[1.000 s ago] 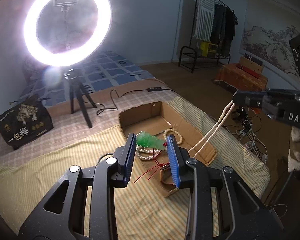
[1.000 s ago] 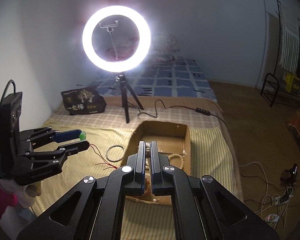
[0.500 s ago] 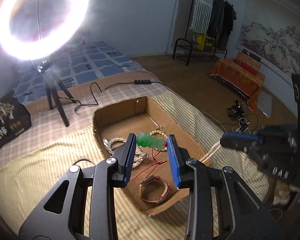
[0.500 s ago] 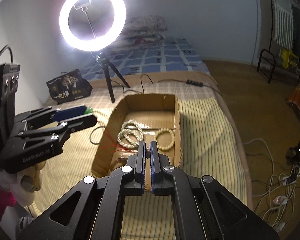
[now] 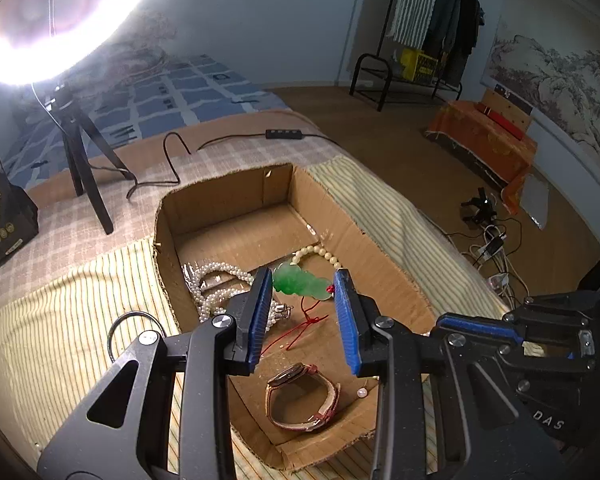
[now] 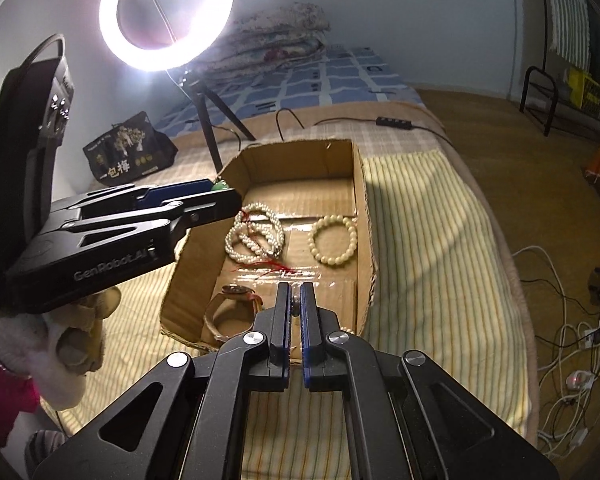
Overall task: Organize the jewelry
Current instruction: 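Open right tool to drop the pearl strand while left tool releases the jade pendant in the box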
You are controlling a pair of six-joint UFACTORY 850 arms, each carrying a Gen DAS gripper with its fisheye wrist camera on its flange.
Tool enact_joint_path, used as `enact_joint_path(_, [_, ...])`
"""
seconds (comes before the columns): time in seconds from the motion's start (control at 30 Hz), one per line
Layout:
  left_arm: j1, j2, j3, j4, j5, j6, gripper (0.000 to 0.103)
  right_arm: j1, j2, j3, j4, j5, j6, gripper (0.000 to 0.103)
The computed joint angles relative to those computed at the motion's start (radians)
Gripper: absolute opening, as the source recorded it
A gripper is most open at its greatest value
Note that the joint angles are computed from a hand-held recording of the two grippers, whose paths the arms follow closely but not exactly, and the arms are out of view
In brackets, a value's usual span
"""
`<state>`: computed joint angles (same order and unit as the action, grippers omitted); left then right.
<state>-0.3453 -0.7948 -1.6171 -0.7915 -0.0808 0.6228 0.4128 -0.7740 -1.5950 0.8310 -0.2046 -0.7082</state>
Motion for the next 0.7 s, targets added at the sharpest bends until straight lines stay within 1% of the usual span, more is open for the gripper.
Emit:
enact_joint_path(0.1, [0.000,-0.016,-0.014,0.126,-0.008,-0.128,0.032,0.000,-0.014,-0.007,-0.022,-0.007,0.033,0.003])
enact_joint_path(0.23, [0.000,-0.030,-0.028,0.254,-0.021,-0.258,0.032,-0.002,-0.032,-0.015,-0.060,-0.013,0.083,0.003])
enact_joint_path(0.4, [0.001,-0.047,-0.051,0.342,-0.047,-0.354,0.032,-0.004,-0.040,-0.017,-0.080,-0.025,0.105,0.003])
enact_joint_path(0.5, [0.002,-0.052,-0.056,0.343,-0.050,-0.362,0.032,-0.002,-0.042,-0.020,-0.120,-0.025,0.141,0.003])
enact_joint_path(0.57, [0.003,-0.055,-0.060,0.357,-0.056,-0.378,0.032,-0.002,-0.043,-0.024,-0.138,-0.025,0.159,0.013])
enact_joint_path(0.63, [0.003,-0.057,-0.063,0.365,-0.061,-0.391,0.032,0.000,-0.041,-0.019,-0.139,-0.017,0.161,0.034])
enact_joint_path(0.67, [0.004,-0.060,-0.068,0.360,-0.066,-0.386,0.033,0.001,-0.036,-0.013,-0.134,-0.007,0.156,0.038])
enact_joint_path(0.7, [0.005,-0.061,-0.070,0.357,-0.071,-0.386,0.037,0.002,-0.035,-0.011,-0.149,-0.002,0.171,0.043])
